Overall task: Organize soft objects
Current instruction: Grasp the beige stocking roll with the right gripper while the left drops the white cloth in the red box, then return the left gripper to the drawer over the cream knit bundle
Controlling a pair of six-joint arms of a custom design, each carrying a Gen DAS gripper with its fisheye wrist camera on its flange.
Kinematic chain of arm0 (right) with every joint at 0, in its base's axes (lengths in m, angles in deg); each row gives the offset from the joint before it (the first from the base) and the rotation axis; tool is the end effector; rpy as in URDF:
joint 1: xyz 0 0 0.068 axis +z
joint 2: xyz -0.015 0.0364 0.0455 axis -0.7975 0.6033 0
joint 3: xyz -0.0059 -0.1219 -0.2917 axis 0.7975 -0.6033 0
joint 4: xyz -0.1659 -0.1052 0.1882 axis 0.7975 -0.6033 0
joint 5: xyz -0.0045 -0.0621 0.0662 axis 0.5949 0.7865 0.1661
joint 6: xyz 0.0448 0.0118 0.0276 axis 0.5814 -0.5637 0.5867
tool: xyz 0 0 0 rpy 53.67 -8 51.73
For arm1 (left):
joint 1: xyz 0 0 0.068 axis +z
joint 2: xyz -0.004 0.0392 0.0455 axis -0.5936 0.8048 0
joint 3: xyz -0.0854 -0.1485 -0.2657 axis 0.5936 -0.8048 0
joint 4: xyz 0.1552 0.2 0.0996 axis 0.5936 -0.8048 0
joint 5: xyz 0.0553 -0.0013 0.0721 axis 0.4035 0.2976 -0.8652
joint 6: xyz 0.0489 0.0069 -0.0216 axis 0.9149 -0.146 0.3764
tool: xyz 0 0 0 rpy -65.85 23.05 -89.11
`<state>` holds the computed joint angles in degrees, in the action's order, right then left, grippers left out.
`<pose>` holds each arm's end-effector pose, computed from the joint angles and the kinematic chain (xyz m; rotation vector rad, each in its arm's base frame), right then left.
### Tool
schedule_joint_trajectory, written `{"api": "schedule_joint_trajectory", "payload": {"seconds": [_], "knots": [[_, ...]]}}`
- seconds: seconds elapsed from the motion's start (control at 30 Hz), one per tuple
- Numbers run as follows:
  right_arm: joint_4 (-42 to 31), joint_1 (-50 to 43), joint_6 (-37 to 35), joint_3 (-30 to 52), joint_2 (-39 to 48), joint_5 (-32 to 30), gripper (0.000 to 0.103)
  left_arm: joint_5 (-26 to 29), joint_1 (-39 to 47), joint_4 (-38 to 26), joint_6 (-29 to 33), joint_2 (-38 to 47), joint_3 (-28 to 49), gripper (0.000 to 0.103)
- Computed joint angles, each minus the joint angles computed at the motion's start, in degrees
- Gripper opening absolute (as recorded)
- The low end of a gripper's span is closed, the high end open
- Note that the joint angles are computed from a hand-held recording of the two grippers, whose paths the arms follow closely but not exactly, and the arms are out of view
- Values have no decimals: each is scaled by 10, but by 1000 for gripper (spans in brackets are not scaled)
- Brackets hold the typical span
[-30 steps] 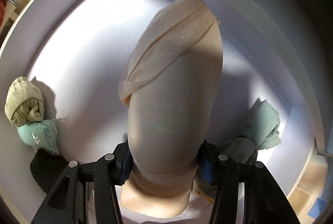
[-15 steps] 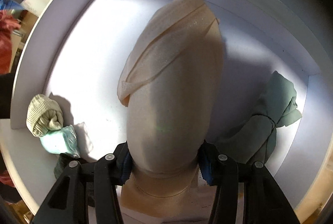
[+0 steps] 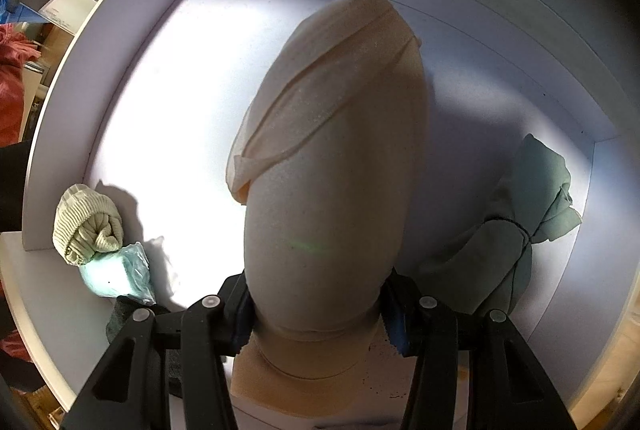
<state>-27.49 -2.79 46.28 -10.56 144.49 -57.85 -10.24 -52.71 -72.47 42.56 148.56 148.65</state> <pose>0.1212 0.1492 0.2078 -0.1633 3.1021 0.2201 0.3174 -0.1119 0.4517 -0.2797 2.4445 -1.1269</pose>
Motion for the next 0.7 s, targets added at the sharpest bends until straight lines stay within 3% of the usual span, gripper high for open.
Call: {"api": "schedule_joint_trajectory", "payload": {"seconds": [0.3, 0.5, 0.7], "knots": [[-8, 52, 38, 37, 38, 18, 54, 14, -17, -73, 124, -38, 17, 76], [3, 65, 58, 40, 47, 17, 54, 50, -20, -95, 198, -97, -19, 76], [0, 67, 70, 37, 40, 10, 54, 73, -62, -168, 335, -191, -57, 76]]}}
